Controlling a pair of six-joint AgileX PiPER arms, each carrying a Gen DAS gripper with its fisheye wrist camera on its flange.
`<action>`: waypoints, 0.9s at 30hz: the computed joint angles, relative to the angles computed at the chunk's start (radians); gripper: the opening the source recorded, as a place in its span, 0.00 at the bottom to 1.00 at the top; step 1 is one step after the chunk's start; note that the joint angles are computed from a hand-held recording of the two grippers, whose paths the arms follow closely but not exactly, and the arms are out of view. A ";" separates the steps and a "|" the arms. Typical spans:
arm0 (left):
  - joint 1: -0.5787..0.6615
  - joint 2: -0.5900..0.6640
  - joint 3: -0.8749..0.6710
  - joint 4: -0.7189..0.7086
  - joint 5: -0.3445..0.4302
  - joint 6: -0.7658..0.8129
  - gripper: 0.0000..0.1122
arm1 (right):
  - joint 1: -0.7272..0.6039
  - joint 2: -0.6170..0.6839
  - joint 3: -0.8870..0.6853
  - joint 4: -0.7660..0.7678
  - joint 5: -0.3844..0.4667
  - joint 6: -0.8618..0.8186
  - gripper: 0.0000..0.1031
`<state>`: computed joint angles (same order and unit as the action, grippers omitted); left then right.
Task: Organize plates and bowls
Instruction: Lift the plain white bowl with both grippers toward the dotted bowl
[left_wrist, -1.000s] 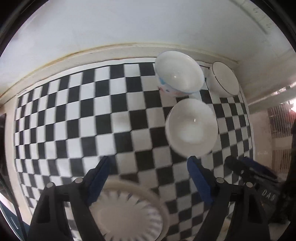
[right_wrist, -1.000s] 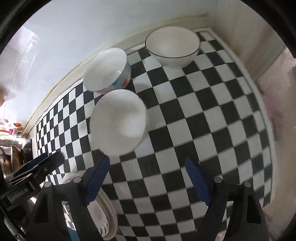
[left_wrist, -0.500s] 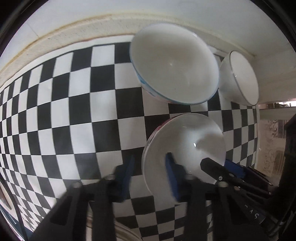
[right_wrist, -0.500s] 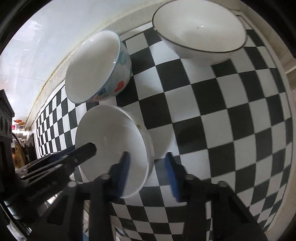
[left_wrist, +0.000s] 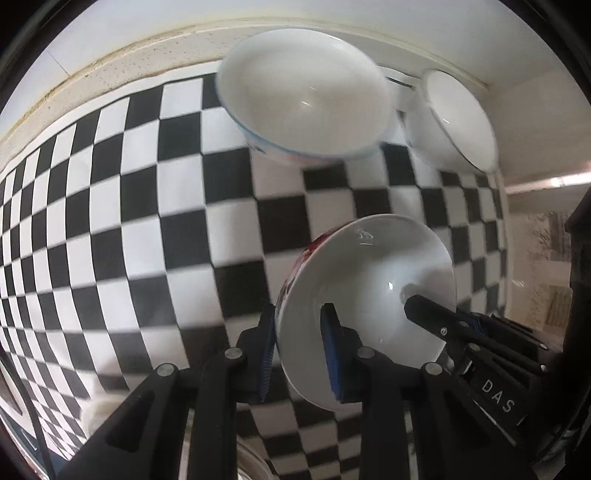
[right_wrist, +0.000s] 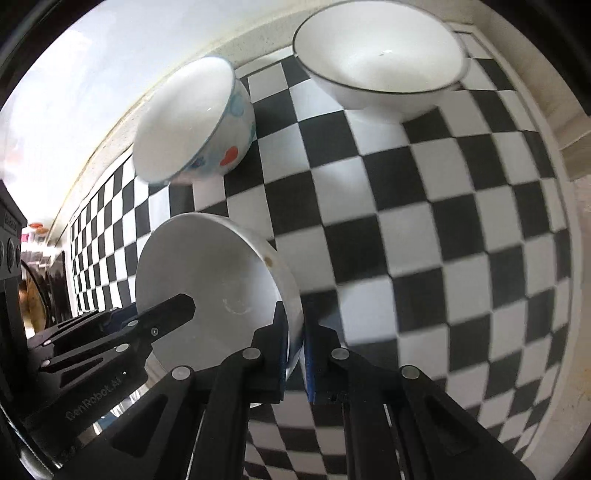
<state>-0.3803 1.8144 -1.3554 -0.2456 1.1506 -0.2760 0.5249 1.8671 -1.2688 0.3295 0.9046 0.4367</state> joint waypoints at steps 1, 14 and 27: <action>-0.014 -0.022 0.017 -0.002 0.002 -0.011 0.19 | 0.005 -0.044 0.045 -0.001 -0.005 -0.001 0.09; -0.273 -0.221 0.282 -0.056 -0.037 -0.129 0.19 | 0.074 -0.438 0.494 -0.002 -0.038 0.060 0.09; -0.357 -0.218 0.381 -0.039 -0.097 -0.194 0.19 | 0.187 -0.390 0.610 0.075 -0.168 0.070 0.08</action>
